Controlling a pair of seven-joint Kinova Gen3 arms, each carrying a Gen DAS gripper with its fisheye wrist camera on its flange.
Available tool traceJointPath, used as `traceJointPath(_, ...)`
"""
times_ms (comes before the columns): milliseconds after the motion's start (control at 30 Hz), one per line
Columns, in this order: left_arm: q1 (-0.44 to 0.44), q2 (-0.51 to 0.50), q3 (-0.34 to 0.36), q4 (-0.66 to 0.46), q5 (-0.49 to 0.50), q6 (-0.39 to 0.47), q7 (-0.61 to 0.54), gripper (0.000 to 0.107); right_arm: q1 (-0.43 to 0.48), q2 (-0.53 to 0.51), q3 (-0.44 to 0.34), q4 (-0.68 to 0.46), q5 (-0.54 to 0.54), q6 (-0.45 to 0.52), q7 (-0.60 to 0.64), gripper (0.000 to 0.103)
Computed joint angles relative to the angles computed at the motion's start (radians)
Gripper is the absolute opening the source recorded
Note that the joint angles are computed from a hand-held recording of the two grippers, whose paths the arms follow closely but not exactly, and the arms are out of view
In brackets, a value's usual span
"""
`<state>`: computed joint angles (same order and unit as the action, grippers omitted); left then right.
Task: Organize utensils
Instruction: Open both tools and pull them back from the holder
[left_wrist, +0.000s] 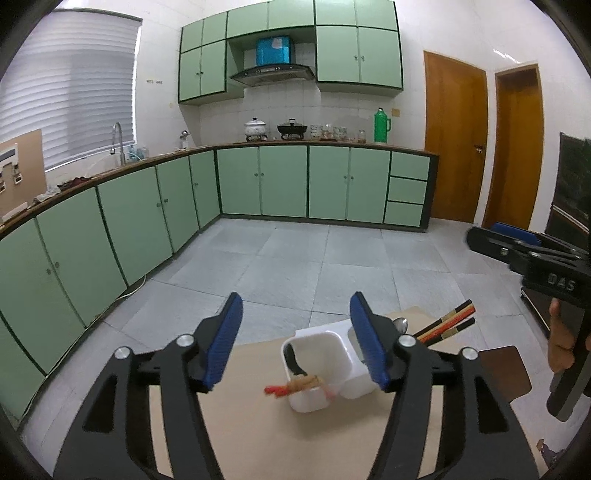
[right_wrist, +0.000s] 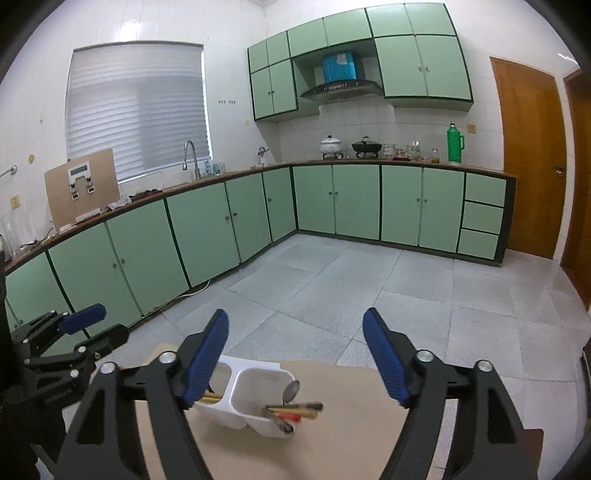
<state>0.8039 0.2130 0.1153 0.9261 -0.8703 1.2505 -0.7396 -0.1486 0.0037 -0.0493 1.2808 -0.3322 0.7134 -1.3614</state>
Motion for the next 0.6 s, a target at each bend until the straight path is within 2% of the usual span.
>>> traceJointPath(33,0.015,-0.008,-0.001,0.012,-0.019,0.01,0.019,0.068,0.003,-0.009,0.003,0.01,-0.009,-0.004,0.008,0.079)
traceJointPath(133,0.047,-0.036,0.014,0.054,-0.073,0.035,0.074,0.075,0.011,-0.063,0.021,0.075,-0.057,-0.021,0.048,0.086)
traceJointPath(300,0.083,-0.082,0.079,0.129,-0.16,0.094,0.18,0.085,-0.005,-0.151,0.064,0.18,-0.104,-0.039,0.099,0.096)
traceJointPath(500,0.111,-0.12,0.166,0.192,-0.212,0.166,0.292,0.091,-0.054,-0.246,0.13,0.285,-0.162,-0.014,0.154,0.097)
traceJointPath(600,0.135,-0.12,0.203,0.204,-0.241,0.217,0.334,0.094,-0.07,-0.3,0.136,0.339,-0.149,-0.01,0.161,0.097)
